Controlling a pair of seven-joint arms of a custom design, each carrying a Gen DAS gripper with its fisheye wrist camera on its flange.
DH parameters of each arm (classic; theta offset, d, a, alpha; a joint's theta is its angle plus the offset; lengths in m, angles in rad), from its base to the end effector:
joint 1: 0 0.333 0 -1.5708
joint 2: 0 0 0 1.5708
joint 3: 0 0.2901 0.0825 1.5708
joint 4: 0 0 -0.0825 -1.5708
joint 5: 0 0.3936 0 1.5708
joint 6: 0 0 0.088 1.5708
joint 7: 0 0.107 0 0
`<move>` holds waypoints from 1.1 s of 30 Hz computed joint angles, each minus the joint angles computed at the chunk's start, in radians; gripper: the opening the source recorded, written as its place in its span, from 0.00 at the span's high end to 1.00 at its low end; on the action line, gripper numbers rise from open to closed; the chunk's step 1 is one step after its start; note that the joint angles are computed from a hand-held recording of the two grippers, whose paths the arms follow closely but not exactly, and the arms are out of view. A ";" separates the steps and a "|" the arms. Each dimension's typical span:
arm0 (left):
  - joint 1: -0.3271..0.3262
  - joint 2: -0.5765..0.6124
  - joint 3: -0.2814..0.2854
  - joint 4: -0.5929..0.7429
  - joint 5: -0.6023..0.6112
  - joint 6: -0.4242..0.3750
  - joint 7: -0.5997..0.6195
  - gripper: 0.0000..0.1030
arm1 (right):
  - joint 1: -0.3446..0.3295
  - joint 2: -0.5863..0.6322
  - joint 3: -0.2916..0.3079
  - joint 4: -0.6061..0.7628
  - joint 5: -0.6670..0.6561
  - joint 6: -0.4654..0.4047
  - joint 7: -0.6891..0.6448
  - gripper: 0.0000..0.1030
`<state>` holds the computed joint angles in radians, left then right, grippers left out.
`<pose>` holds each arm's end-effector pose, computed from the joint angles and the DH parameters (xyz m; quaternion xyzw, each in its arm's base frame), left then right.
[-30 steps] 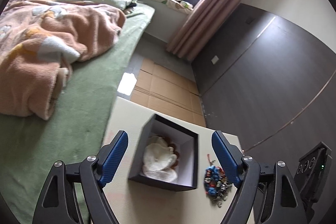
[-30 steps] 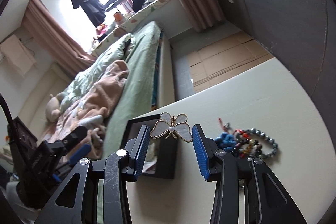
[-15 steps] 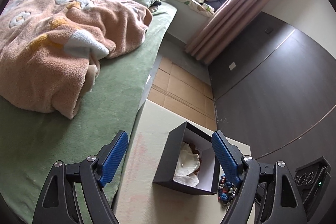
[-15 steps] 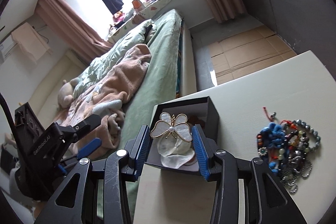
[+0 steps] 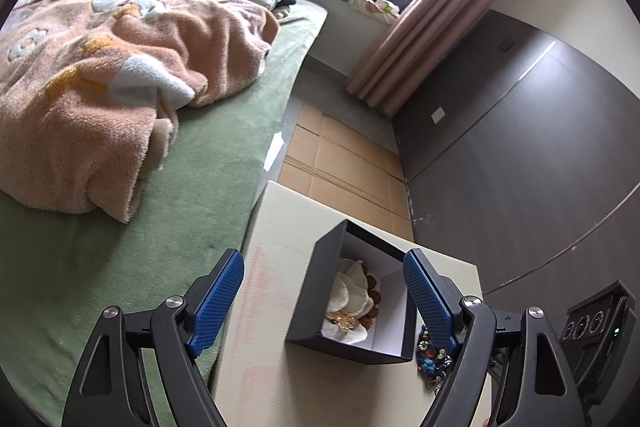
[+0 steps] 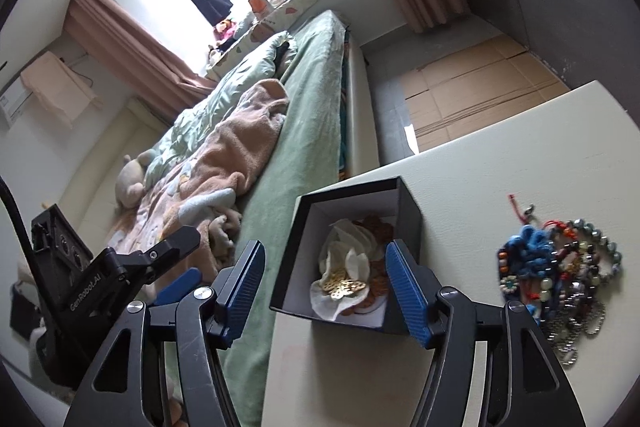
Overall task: Organize jewelry
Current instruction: 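Move the left tool back to the remaining beaded bracelets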
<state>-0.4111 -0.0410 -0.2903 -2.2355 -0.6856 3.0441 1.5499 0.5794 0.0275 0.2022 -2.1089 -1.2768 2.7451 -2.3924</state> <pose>0.4637 -0.3292 0.4442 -0.6311 0.6511 -0.4215 0.0122 0.3888 0.4389 0.4186 -0.4670 0.7597 -0.1079 0.4395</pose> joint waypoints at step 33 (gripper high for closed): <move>-0.107 0.148 -0.100 0.129 0.224 -0.035 0.017 0.22 | -0.103 -0.530 0.142 -0.530 0.604 -0.089 -0.096 0.25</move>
<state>-0.5181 0.1065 -0.3908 -2.1065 -0.4615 3.0089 1.5674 0.4763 -0.5021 0.3438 -2.6389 -0.6727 2.6562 -2.4883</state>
